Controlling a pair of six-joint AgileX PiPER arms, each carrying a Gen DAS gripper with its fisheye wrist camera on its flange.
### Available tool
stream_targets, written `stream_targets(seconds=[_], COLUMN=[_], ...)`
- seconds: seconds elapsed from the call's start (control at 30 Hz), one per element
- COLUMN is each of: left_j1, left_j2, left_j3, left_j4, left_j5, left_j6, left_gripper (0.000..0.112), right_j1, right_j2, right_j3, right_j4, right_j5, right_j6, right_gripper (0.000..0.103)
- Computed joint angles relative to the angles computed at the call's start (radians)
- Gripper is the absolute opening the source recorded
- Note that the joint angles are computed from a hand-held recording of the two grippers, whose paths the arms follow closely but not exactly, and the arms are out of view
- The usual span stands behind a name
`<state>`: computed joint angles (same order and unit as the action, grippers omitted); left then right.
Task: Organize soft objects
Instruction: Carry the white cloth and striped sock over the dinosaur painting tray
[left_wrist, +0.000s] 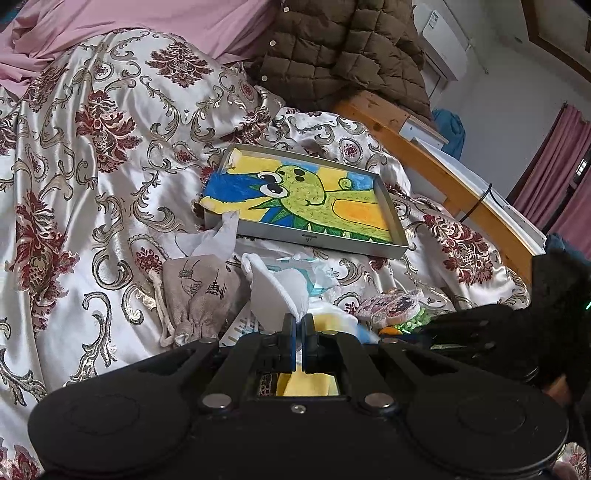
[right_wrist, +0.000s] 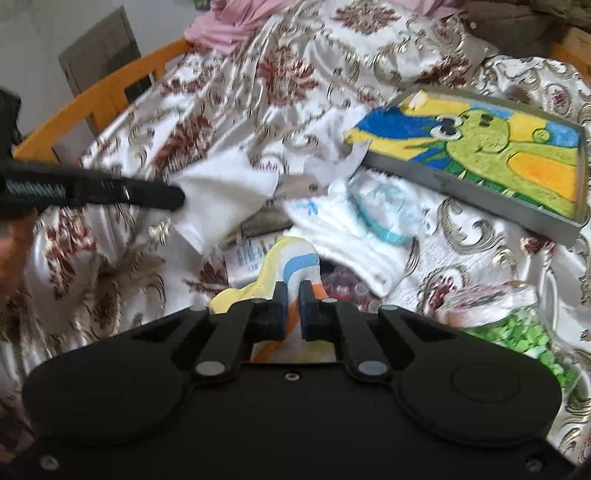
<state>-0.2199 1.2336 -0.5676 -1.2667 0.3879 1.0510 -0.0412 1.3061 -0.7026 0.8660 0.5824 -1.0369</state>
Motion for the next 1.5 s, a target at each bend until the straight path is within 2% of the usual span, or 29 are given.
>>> stream_targets(seconds=[0.2,0.37,0.47,0.6,0.7,0.8,0.9,1.0,1.13,1.27,1.37,1.5], left_j1=[-0.024,-0.044,-0.068,-0.098,-0.138,-0.168,-0.174,-0.179,-0.175,-0.181,-0.185,-0.191], left_j2=[-0.001,0.028,0.072,0.169,0.261,0.370,0.480,0.608,0.801,0.995,1.123,1.232], left_j3=[-0.030,-0.130,-0.238,-0.467,-0.644,-0.788,-0.877,-0.984,-1.153,-1.362,-1.509,-1.626], left_j4=[0.063,0.166,0.328,0.595,0.723,0.760,0.704,0.751,0.777,0.795,0.792,0.799], left_j5=[-0.014,-0.002,0.022,0.135,0.202,0.213,0.173,0.158,0.153,0.189,0.228,0.258], left_j6=[-0.063,-0.166,-0.307,-0.528,-0.631,-0.660,-0.630,-0.676,-0.726,-0.758,-0.784,-0.810], left_gripper=[0.001,0.001,0.001,0.001,0.001,0.001,0.001,0.001,0.001,0.001,0.001,0.001], right_j1=[-0.124,-0.199,-0.214,-0.227,-0.230,-0.222,-0.218,-0.209,-0.216,-0.245,-0.271,-0.302], right_j2=[-0.078,-0.058,-0.016,0.093,0.206,0.344,0.490,0.658,0.817,0.889,0.904,0.921], right_j3=[-0.044,-0.141,-0.223,-0.370,-0.502,-0.653,-0.807,-0.991,-1.146,-1.154,-1.102,-1.042], right_j4=[0.064,0.099,0.086,0.063,0.047,0.012,0.011,0.000,-0.069,-0.053,-0.026,0.018], right_j5=[0.094,0.123,0.113,0.084,0.056,0.024,0.003,-0.011,-0.006,-0.033,-0.069,-0.115], right_j6=[-0.062,-0.072,-0.053,-0.015,0.033,0.090,0.121,0.187,0.275,0.252,0.215,0.142], right_gripper=[0.002,0.002,0.002,0.002,0.002,0.002,0.002,0.002,0.002,0.002,0.002,0.002])
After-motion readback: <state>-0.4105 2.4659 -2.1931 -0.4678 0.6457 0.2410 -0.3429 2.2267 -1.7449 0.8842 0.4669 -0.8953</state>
